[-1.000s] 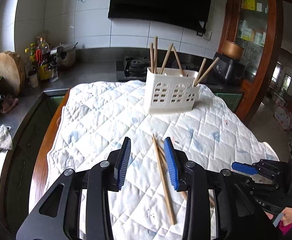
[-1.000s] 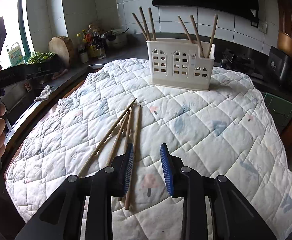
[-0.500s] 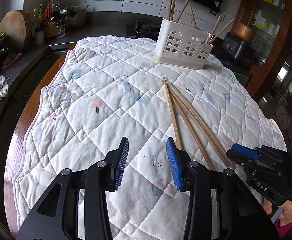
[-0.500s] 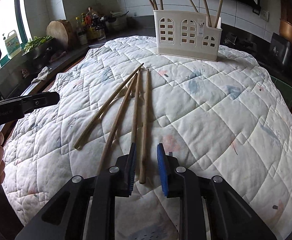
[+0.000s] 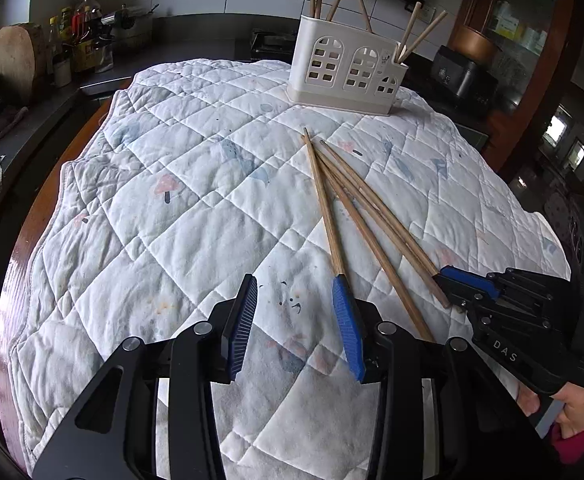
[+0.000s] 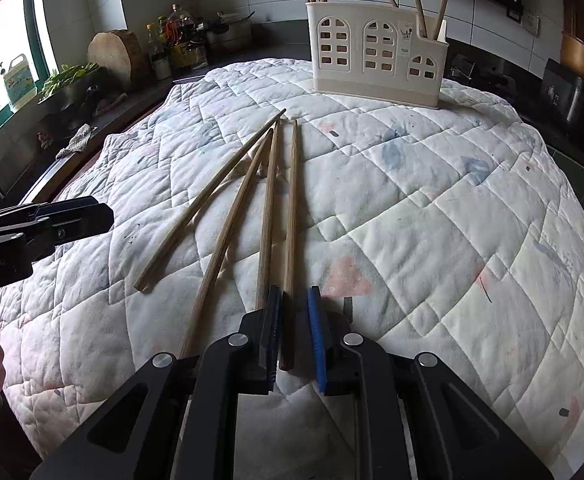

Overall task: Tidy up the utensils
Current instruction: 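Close the left tool on a chopstick while the right tool grasps another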

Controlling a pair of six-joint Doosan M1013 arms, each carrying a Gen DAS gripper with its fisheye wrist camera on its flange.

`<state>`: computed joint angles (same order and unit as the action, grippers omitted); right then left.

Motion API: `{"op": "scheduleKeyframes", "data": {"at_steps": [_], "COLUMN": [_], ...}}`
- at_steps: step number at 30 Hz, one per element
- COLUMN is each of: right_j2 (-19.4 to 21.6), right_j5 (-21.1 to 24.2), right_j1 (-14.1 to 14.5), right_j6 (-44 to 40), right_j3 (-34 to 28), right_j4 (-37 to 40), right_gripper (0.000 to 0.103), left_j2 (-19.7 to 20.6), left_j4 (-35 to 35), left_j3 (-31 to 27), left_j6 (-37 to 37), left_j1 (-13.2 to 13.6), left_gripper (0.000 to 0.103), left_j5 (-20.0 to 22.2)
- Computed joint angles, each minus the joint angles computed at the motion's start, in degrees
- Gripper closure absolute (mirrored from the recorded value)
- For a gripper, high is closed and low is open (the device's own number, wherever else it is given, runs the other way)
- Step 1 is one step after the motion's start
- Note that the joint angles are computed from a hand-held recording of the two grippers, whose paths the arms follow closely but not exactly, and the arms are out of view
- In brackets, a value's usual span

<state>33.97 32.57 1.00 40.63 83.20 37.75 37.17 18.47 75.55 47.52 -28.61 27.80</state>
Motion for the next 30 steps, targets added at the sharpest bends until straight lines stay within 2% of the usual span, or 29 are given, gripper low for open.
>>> {"op": "scheduleKeyframes", "data": {"at_steps": [3, 9, 12, 19, 20, 22, 26, 30], "right_j2": [-0.03, -0.29, -0.73, -2.50, -2.71, -3.16, -3.86, -4.41], "right_j5": [-0.20, -0.14, -0.71, -2.89, -3.17, -3.58, -4.00, -4.19], "right_j1": [-0.09, -0.48, -0.65, -1.32, -1.40, -1.67, -2.16, -2.47], "right_j6": [0.12, -0.99, -2.09, -7.23, -7.91, -9.49, -12.12, -14.42], "right_j3": [0.06, 0.30, 0.60, 1.66, 1.74, 1.93, 2.09, 2.19], "right_j4": [0.24, 2.30, 3.44, 8.48, 9.26, 11.18, 14.47, 17.21], "right_gripper": [0.096, 0.096, 0.096, 0.096, 0.096, 0.096, 0.096, 0.096], "left_j2": [0.71, 2.35, 3.15, 4.33, 4.52, 4.91, 5.67, 6.06], "left_j4": [-2.51, -3.83, -7.65, -5.38, -4.60, -4.20, 0.17, 4.54], "left_j3": [-0.76, -2.97, -4.14, -5.78, -6.07, -6.62, -7.57, -8.25], "left_j6": [2.98, 5.60, 8.30, 5.28, 4.72, 4.35, 1.09, -3.04], "left_j1": [-0.34, -0.78, -0.47, -0.73, -0.80, -0.94, -1.62, -2.05], "left_gripper": [0.063, 0.063, 0.064, 0.066, 0.068, 0.078, 0.080, 0.092], "left_j5": [0.13, 1.12, 1.40, 1.83, 2.13, 2.81, 4.67, 6.77]}}
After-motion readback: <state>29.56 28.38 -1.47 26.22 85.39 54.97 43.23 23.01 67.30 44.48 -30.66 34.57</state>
